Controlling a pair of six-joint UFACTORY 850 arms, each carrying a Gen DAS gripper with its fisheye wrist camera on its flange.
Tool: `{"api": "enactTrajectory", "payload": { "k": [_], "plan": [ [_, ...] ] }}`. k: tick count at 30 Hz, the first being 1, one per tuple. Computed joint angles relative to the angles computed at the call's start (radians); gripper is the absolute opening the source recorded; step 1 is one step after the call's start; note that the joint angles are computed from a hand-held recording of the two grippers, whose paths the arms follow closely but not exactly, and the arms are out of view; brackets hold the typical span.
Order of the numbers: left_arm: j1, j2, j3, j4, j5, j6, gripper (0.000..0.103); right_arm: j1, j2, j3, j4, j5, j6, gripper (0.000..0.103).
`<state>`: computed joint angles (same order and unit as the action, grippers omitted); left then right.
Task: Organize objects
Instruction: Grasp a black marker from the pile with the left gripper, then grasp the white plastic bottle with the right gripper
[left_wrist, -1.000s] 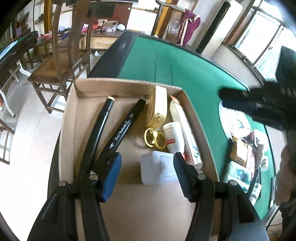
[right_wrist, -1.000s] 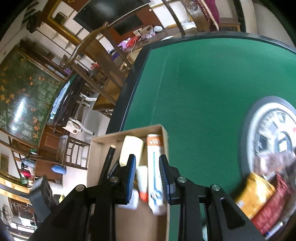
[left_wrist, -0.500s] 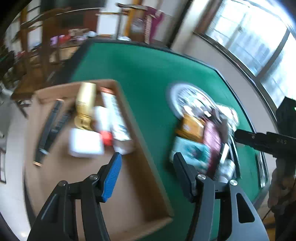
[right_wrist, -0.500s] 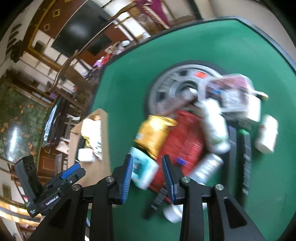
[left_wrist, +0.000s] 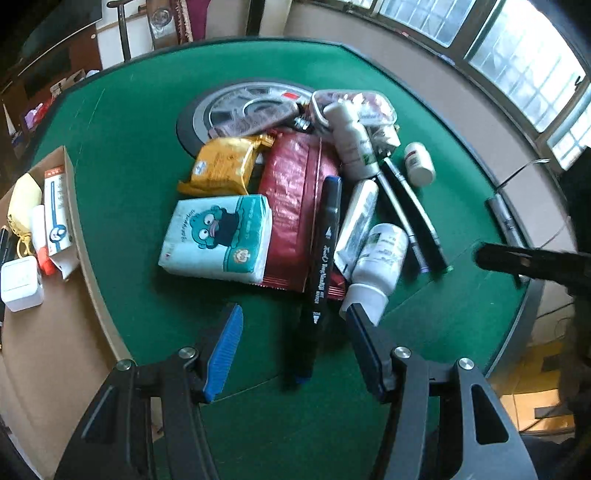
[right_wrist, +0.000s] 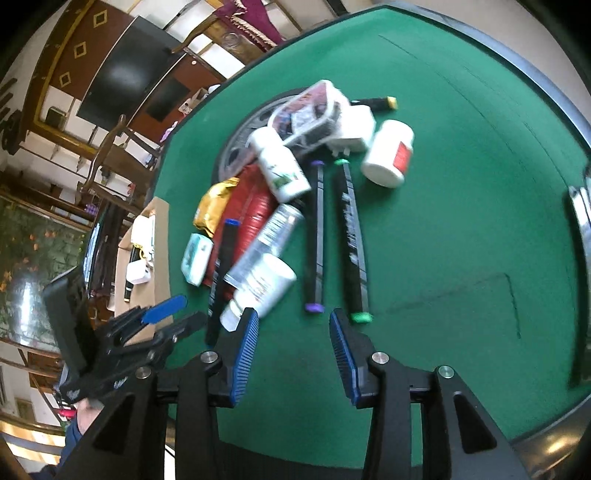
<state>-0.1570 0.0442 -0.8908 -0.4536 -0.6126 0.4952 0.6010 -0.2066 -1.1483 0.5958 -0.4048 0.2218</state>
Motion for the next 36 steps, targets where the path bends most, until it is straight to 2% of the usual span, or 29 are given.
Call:
{"api": "enactTrajectory", "payload": {
  "k": [8,9,11,13,19,23,28,30,34,36],
  "plan": [
    [-0.044,-0.07,-0.038,0.109,0.041,-0.12,0.057,-0.013,0.026,0.051,0.086,0.004,-0.084,0.044],
    [-0.051,-0.073,-0.035,0.142,0.051,-0.152,0.053,-0.012,0.021,0.044,0.101,0.0,-0.099,0.045],
    [-0.059,-0.083,-0.038,0.175,0.055,-0.197,0.017,-0.011,0.011,0.033,0.129,-0.009,-0.121,0.05],
    [-0.06,-0.068,-0.023,0.196,0.063,-0.214,0.014,-0.006,-0.008,0.014,0.157,-0.017,-0.132,0.055],
    [-0.03,-0.002,0.04,0.181,0.048,-0.212,0.014,0.01,-0.109,-0.08,0.266,-0.069,-0.193,0.055],
    [-0.015,0.044,0.085,0.182,0.046,-0.208,0.014,0.03,-0.189,-0.167,0.198,-0.091,-0.115,0.055],
    [-0.004,0.053,0.095,0.175,0.045,-0.192,0.014,0.06,-0.274,-0.281,-0.048,-0.12,0.105,0.056],
    [-0.002,0.058,0.101,0.17,0.045,-0.187,0.014,0.075,-0.311,-0.332,-0.213,-0.157,0.224,0.052],
    [-0.004,0.058,0.102,0.177,0.049,-0.187,0.014,0.088,-0.308,-0.331,-0.339,-0.143,0.249,0.049],
    [-0.003,0.056,0.101,0.174,0.046,-0.185,0.014,0.097,-0.291,-0.315,-0.404,-0.145,0.244,0.041]
  ]
}}
